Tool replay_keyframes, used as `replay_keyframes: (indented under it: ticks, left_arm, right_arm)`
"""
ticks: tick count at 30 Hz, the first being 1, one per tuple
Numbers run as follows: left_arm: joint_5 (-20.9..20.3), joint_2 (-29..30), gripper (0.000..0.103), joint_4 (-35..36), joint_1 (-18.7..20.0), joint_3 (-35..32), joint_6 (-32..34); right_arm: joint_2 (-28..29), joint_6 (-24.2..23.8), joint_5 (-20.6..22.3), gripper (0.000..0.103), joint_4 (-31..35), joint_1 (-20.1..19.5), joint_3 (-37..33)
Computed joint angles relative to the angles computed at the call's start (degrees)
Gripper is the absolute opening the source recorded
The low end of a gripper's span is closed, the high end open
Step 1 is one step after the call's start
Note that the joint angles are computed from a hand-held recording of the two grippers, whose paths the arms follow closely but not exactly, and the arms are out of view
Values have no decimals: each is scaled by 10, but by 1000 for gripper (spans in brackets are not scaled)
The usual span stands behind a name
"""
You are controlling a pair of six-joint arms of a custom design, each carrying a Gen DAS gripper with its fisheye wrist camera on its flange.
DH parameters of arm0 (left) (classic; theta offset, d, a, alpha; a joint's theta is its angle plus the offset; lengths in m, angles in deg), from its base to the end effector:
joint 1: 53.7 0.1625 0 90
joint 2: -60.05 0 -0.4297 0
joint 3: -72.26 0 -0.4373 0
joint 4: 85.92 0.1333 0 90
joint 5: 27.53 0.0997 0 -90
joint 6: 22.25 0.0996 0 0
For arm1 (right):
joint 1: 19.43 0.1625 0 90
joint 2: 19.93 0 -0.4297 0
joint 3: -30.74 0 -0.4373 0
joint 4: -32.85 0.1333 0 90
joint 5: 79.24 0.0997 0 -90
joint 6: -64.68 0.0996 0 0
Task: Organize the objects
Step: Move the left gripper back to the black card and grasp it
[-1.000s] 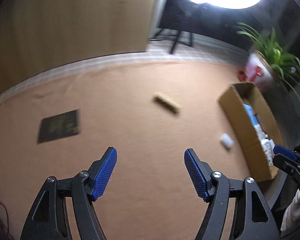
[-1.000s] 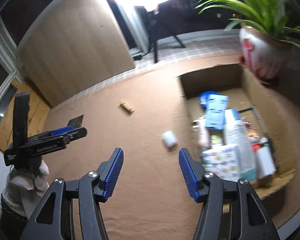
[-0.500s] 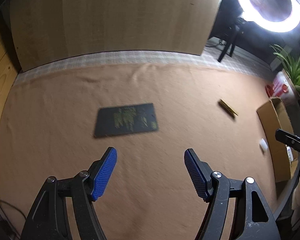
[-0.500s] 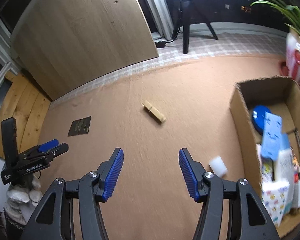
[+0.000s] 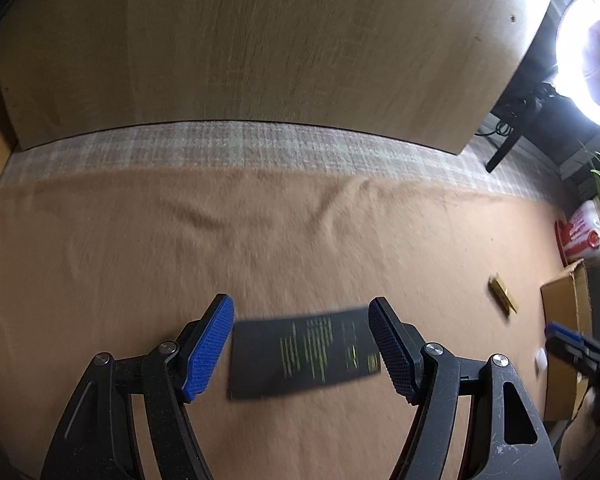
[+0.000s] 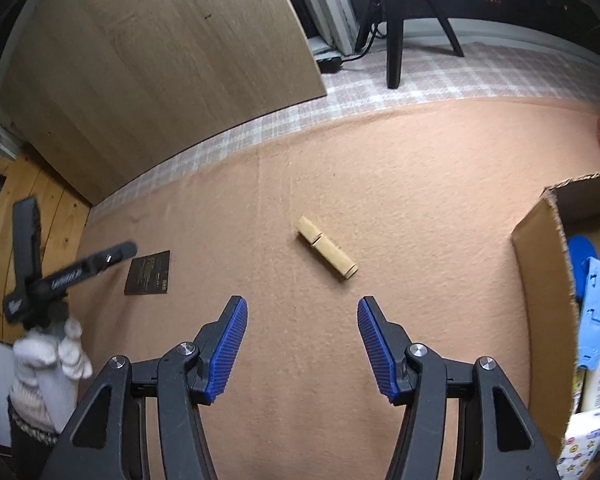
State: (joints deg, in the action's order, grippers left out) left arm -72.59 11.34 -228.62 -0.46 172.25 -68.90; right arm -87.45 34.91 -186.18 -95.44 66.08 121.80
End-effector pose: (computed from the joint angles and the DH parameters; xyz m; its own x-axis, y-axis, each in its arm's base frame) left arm -0.2309 -0.6494 0.0762 -0.8315 -0.3012 -0.4667 -0.0093 0.8476 -0.5305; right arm 0.0503 -0.6919 0.3181 -0.8604 -0.3495 0.3710 -0.4049 0.9107 -0.0811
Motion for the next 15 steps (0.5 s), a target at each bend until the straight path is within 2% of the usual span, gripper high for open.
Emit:
replay_keyframes:
  ticks: [6, 15]
  left_arm:
    - [-27, 16, 72, 24, 19, -26, 22]
    - [-77, 8, 72, 11, 3, 3, 56]
  right_arm:
    - [-9, 2, 1, 54, 9, 1, 15]
    - [-33, -13, 7, 54, 4, 10, 42]
